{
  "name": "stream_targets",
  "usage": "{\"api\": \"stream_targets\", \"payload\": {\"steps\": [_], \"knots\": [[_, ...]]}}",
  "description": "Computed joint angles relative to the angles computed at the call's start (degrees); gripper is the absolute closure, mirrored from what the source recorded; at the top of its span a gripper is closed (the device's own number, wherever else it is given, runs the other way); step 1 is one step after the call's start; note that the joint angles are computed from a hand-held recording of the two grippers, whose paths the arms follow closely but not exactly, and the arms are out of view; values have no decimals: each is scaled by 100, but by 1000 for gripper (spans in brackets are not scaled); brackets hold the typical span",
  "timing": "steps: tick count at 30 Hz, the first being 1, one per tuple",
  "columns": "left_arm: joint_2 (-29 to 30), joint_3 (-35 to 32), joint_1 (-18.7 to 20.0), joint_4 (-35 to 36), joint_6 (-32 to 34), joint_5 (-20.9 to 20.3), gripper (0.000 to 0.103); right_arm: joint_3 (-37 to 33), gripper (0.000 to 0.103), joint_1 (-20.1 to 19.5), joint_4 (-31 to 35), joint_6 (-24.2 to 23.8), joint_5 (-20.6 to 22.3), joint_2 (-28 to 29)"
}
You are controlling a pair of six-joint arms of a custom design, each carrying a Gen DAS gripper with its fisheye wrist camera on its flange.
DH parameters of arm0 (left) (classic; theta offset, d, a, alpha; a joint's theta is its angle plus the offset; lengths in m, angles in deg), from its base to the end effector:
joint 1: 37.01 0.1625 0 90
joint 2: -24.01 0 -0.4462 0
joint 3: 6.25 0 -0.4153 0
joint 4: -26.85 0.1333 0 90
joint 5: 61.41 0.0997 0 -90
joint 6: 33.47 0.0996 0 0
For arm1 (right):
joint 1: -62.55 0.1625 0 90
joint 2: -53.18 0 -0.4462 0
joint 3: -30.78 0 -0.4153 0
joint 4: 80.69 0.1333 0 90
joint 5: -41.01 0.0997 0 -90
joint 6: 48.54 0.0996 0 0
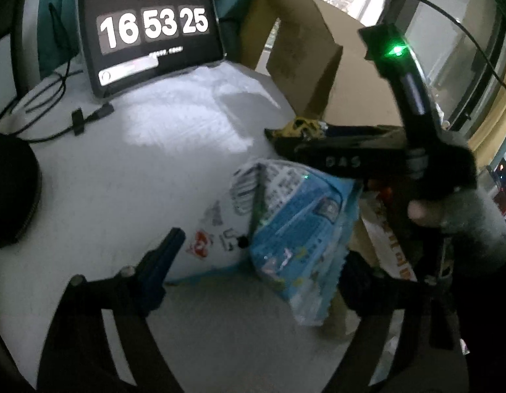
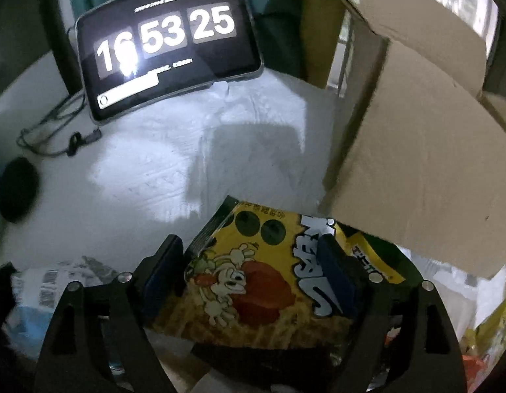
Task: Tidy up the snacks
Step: 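Grasp the blue-white chip bag with the left tool while the right tool grasps the yellow-green chip bag, then carry both chip bags into the cardboard box and open both tools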
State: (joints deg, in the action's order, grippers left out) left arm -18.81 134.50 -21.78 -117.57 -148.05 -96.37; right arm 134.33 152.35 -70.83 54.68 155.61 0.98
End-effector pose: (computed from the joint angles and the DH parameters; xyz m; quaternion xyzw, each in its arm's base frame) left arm -0.2359 -0.2870 -0.0556 -0.1194 0.8328 -0.4545 0.2926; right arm 0.0901 -0.4894 0.0633 0.5448 -0.7756 0.0617 0.3127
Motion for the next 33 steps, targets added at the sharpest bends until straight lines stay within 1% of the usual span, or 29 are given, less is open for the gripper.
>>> {"api": "stream_targets", "payload": {"steps": [1, 3, 5, 6, 7, 8, 10, 13, 18, 24, 28, 33], "knots": [[-27, -29, -12, 121, 2, 17, 21, 30, 18, -23, -51, -67, -48, -24], [-49, -71, -35, 194, 112, 93, 23, 56, 27, -51, -108, -134, -115, -60], [-26, -99, -35, 166, 226, 152, 23, 136, 57, -37, -115, -218, -193, -146], [-12, -116, -27, 136, 290, 167, 23, 188, 63, -28, -95, -251, -228, -191], [2, -134, -22, 118, 338, 175, 24, 266, 73, -22, -126, -327, -270, -246], [18, -155, -49, 114, 372, 195, 25, 287, 80, -19, -78, -327, -284, -265], [38, -215, -121, 173, 443, 236, 34, 251, 87, -34, 119, -159, -352, -287], [42, -359, -246, 484, 430, 229, 41, 203, 90, -89, 525, 87, -531, -393], [-19, -541, -492, 1161, 132, 182, 46, 246, 95, -115, 1256, 374, -921, -697], [-122, -757, -802, 2015, -334, 178, 48, 416, 96, -155, 1784, 395, -1397, -1206], [-194, -893, -874, 2413, -483, 224, 48, 361, 96, -211, 2164, 464, -1743, -1524], [-282, -1094, -835, 2800, -426, 395, 48, 271, 96, -259, 2442, 456, -2156, -1910]]}}
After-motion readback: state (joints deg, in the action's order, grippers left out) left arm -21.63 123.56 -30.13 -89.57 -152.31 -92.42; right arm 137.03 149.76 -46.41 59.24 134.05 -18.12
